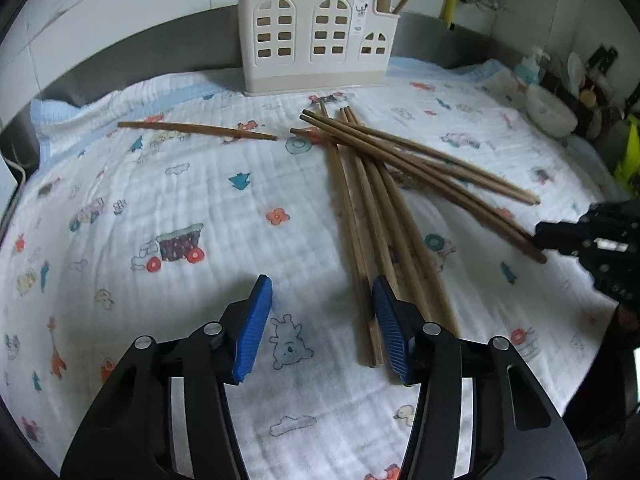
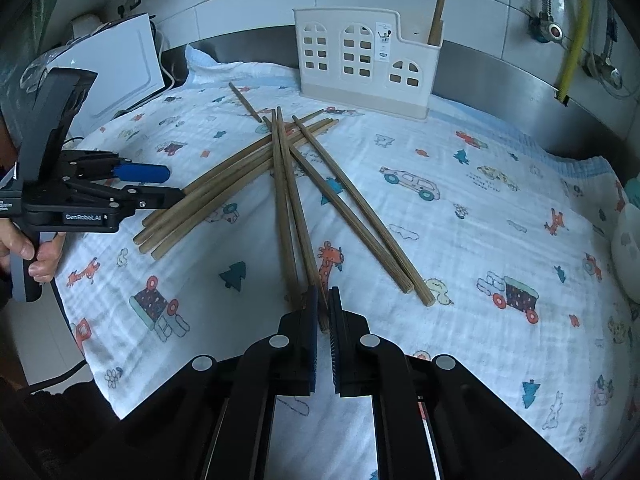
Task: Organize utensils
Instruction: 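Close the right tool on a chopstick while the left tool approaches another chopstick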
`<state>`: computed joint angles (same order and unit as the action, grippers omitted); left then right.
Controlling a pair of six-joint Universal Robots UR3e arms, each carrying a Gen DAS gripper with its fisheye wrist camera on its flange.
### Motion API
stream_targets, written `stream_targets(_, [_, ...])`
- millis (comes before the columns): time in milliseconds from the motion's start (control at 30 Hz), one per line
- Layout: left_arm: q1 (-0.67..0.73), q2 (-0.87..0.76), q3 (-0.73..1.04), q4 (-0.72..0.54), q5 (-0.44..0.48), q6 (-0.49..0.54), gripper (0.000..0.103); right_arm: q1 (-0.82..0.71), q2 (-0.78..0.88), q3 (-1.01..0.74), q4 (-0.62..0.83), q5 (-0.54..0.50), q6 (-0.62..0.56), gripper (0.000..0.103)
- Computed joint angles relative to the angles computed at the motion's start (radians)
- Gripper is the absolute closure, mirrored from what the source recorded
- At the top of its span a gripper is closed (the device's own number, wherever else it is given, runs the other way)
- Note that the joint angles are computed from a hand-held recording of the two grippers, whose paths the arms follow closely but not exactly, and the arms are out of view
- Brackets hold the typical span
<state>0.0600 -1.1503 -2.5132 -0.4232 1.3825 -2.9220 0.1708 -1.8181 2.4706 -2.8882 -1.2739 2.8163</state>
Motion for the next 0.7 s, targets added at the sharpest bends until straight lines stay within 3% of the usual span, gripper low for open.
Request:
stream_targets(200, [-0.075,-0.058,0.026,0.054,0.095,-0.089,0.057,-0.005,0.016,0.003,-0.026,0.009,0.017,0.097])
stream_targets(267, [-0.108,-0.074,0.029,0.078,0.122,-0.122,0.064,0.002,0.036,-0.003,-0.045,0.007,0.024,0.097])
stream_targets(400, [-0.121,-0.087,0.017,0.120,0.109,-0.152,0.071,0.012,0.054,-0.011,-0.060,0.005,0.027,0.097])
stream_targets(533, [-0.100,-0.067,0.012,0.106,0.116,-0.135,0.086,0.011,0.049,-0.006,-0.060,0.005,0.018,0.097])
stream_targets(700, [-0.107,-0.082,0.023,0.107,0.133,-0.143,0.087,0.003,0.052,0.011,-0.087,0.017,0.014,0.097])
